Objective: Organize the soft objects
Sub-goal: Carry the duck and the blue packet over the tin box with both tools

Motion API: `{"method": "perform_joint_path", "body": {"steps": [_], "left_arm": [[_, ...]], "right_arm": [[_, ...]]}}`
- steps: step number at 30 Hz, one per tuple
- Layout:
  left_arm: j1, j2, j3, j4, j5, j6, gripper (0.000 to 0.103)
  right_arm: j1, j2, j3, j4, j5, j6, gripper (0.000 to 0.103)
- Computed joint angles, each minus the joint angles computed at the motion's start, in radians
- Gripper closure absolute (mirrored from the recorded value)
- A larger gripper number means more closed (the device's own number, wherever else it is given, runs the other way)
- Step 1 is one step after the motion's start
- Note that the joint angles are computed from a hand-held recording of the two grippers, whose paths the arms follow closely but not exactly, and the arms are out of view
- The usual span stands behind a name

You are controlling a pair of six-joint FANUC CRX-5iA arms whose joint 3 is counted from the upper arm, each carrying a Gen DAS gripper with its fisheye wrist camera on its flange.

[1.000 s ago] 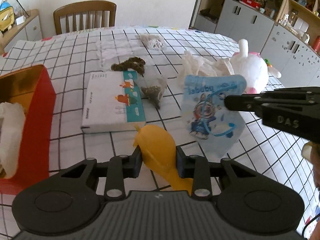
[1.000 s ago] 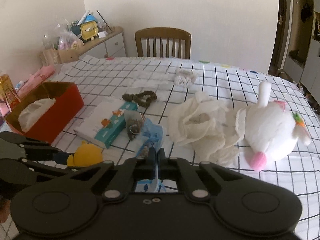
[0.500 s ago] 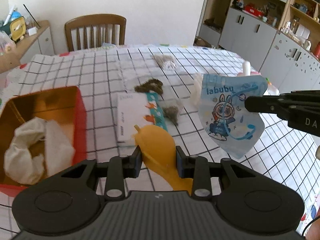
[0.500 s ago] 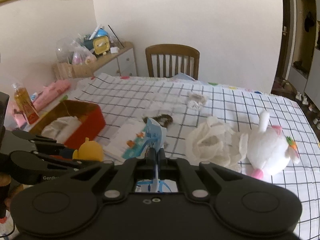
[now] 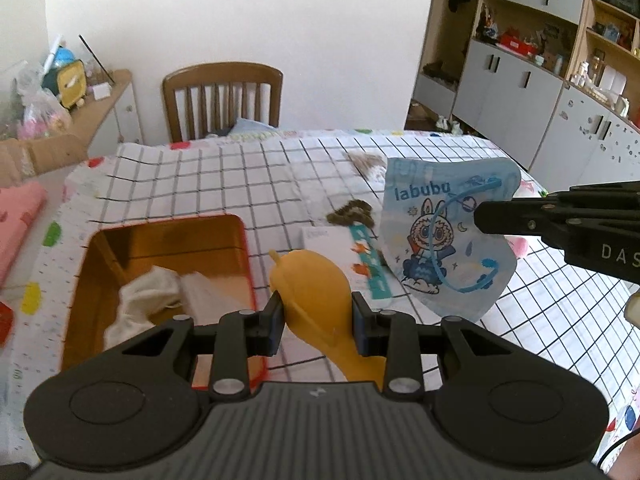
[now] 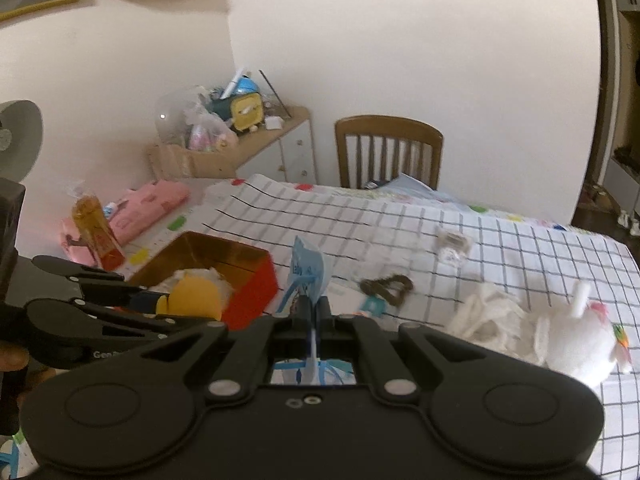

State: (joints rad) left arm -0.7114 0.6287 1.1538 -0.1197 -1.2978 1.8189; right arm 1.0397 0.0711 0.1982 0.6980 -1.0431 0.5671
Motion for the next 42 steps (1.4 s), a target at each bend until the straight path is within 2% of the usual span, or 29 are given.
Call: {"method": "perform_joint_path", "body": {"steps": [10,15,21,31,36,42], "left_arm": [[0.040,-0.126,-0.143,-0.048,0.059,-0.013,0.070],[0.071,-0.155,-0.173,-0.077,0.054,0.003,0.070],[0.104,-0.139,-0.147,-0.113,0.013,0.024,0.070],[0.137,-0.022,0.001,-0.123,-0.123,-0.016,0.070],[0.148,0.054,0.098,-0.119,-0.187,-0.029,0.070],[0.154,0.191,0.310,-0.110,-0.297,-0.049,0.070]], "right_arm": [[0.022,0.112,0.146,-0.002,0.012,0.044,0.101],[0.015,0.176,0.231,-0.032,0.011,0.077,0.101],[-0.014,0.255,0.339,-0.101,-0.001,0.132,0.101],[-0.092,0.399,0.575,-0.357,-0.048,0.278,0.101],[-0.113,0.450,0.646,-0.460,-0.093,0.338,0.101],[-0.128,0.499,0.700,-0.526,-0.141,0.383,0.101]]}}
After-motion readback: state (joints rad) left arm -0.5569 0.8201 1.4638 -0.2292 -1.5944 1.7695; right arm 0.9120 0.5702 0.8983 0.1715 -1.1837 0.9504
